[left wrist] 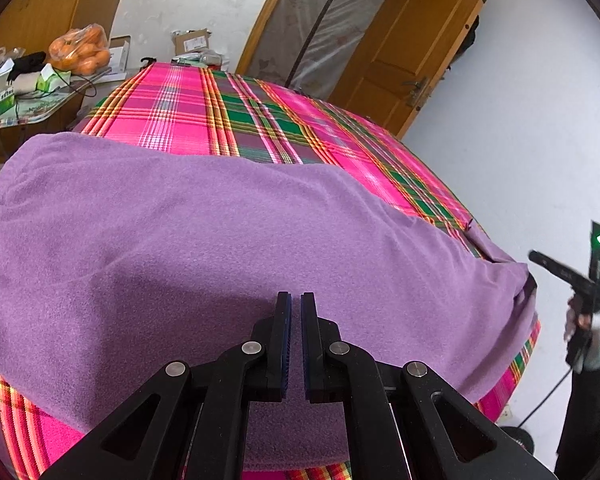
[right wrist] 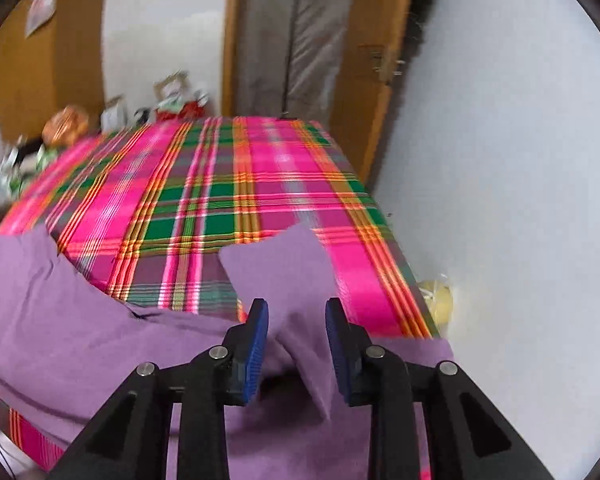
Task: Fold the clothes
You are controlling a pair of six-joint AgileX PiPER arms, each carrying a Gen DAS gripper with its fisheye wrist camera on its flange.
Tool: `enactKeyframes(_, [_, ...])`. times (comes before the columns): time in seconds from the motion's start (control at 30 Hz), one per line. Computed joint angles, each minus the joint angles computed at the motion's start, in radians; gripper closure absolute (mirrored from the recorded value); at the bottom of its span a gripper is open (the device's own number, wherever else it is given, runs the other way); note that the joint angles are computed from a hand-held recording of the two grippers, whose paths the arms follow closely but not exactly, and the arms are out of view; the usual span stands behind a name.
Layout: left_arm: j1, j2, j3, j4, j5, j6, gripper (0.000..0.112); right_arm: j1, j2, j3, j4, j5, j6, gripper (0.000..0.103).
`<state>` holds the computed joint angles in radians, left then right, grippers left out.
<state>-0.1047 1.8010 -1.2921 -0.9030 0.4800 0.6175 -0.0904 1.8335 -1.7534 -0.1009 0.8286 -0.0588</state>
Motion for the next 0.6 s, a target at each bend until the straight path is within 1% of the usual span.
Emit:
enactKeyframes(0.13, [-0.004, 0.002, -0.005, 0.02, 0.0, -0.02, 0.108, 0.043, 0.168, -0.207, -0.005, 0.142, -0.114, 0.071])
enactKeyframes(0.2, [-0.005, 0.002, -0.005, 0.022, 0.0, -0.022, 0.108, 0.051, 0.252, -0.304, -0.011, 0.211, -0.127, 0.071])
enactKeyframes(0.23, [-0.004, 0.002, -0.005, 0.022, 0.001, -0.023, 0.108, 0.051, 0.291, -0.348, -0.008, 0.239, -0.127, 0.071])
enactKeyframes(0.27, [-0.004, 0.002, -0.004, 0.022, 0.002, -0.023, 0.108, 0.046, 0.313, -0.37, 0.001, 0.246, -0.127, 0.071])
enactKeyframes(0.37, [-0.006, 0.006, -0.01, 0.035, 0.003, -0.035, 0.108, 0.024, 0.323, -0.377, 0.039, 0.224, -0.133, 0.071])
enactKeyframes(0.4, [-0.007, 0.007, -0.012, 0.039, 0.004, -0.039, 0.108, 0.019, 0.322, -0.371, 0.049, 0.212, -0.137, 0.073])
enactKeyframes(0.43, [-0.008, 0.008, -0.014, 0.044, 0.005, -0.044, 0.108, 0.013, 0.317, -0.36, 0.06, 0.199, -0.139, 0.087])
enactKeyframes(0.47, [-0.008, 0.008, -0.014, 0.046, 0.004, -0.045, 0.108, 0.006, 0.309, -0.345, 0.07, 0.186, -0.139, 0.1])
enactKeyframes(0.53, [-0.008, 0.007, -0.014, 0.05, 0.004, -0.049, 0.108, -0.009, 0.286, -0.306, 0.092, 0.151, -0.135, 0.1])
enactKeyframes(0.6, [-0.009, 0.008, -0.015, 0.053, 0.004, -0.053, 0.108, -0.045, 0.221, -0.219, 0.156, 0.072, -0.131, 0.1])
